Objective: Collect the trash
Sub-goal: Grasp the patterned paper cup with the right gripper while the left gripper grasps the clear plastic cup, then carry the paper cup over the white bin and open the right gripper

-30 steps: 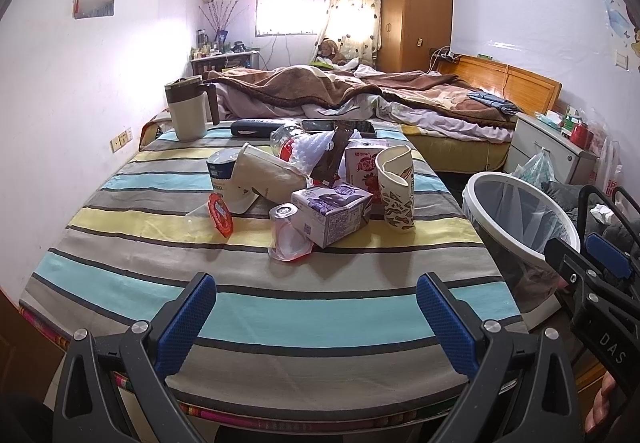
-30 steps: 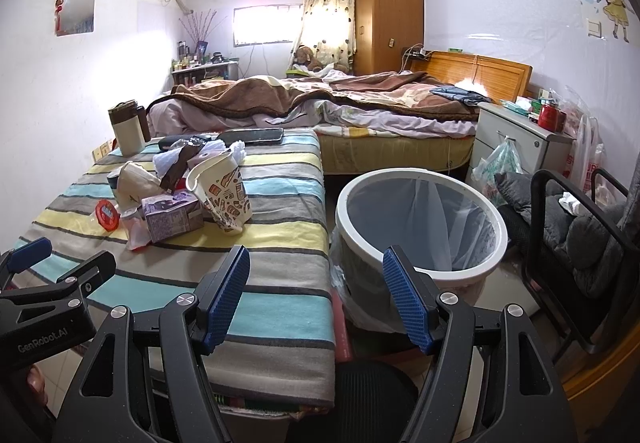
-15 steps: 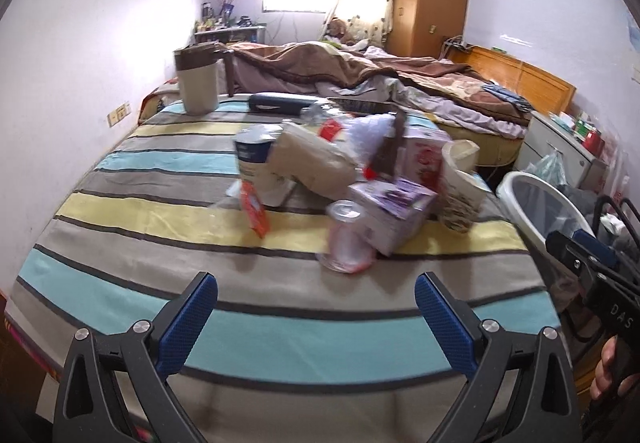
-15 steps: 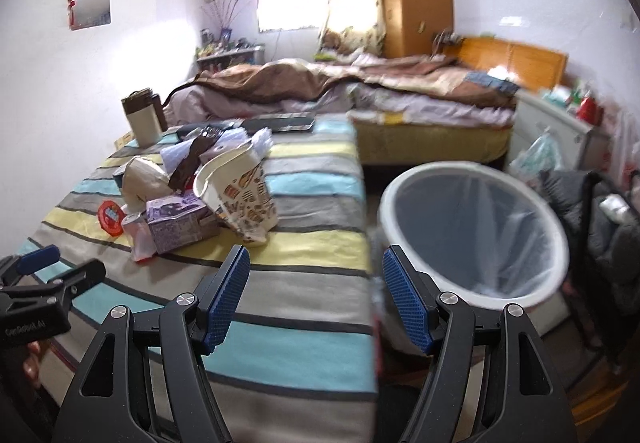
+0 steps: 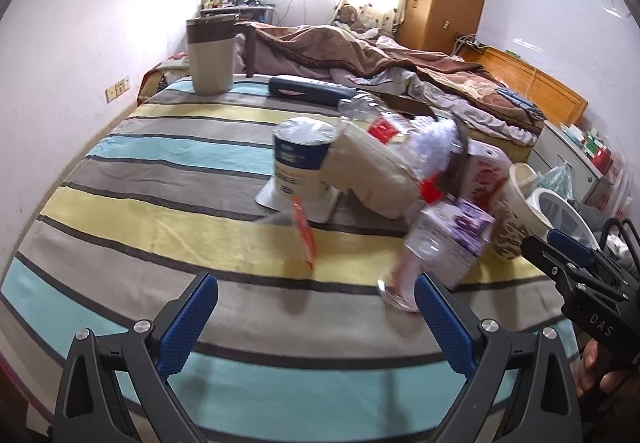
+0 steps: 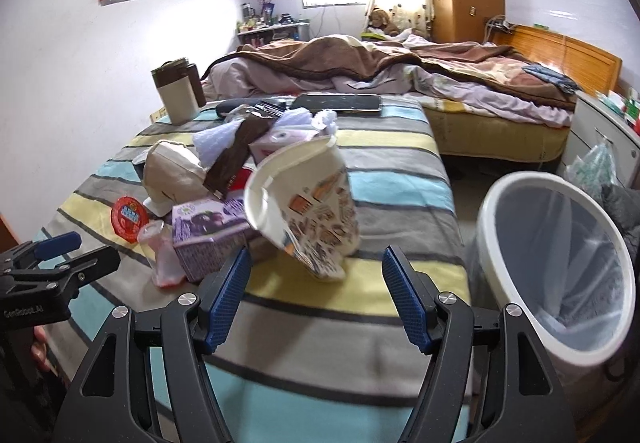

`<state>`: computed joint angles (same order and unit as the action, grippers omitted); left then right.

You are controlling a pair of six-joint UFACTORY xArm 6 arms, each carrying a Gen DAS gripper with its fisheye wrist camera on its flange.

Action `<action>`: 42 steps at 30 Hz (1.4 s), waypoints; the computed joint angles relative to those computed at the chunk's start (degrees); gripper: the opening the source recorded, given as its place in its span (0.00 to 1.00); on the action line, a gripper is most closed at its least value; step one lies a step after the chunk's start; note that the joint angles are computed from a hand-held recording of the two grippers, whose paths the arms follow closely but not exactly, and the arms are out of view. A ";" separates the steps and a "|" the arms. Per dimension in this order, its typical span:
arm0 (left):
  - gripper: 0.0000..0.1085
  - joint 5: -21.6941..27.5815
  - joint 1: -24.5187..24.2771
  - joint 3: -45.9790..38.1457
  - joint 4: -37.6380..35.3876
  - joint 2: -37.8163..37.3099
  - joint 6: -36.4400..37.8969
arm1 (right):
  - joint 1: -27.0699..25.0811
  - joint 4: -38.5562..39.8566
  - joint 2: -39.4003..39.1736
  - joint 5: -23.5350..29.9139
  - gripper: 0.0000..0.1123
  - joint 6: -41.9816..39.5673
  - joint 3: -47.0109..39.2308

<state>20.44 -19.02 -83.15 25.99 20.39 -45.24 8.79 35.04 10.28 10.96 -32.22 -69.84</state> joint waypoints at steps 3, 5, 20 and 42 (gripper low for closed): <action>0.81 1.33 0.83 -2.24 -2.84 1.71 3.47 | -0.17 -2.47 1.47 0.98 0.55 2.65 -1.81; 0.81 2.75 1.27 -3.84 -4.35 2.82 4.22 | -0.29 -3.21 2.10 2.10 0.54 3.65 -2.75; 0.46 5.14 2.93 -10.11 -12.54 7.91 9.63 | -0.33 -6.64 4.48 5.07 0.18 9.09 -5.91; 0.38 1.65 1.65 -5.21 -5.07 2.60 4.55 | 0.53 3.47 2.87 2.14 0.11 0.20 -4.54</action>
<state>22.10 -17.36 -88.36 20.92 22.99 -40.69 9.33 38.51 13.14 13.09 -32.03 -74.38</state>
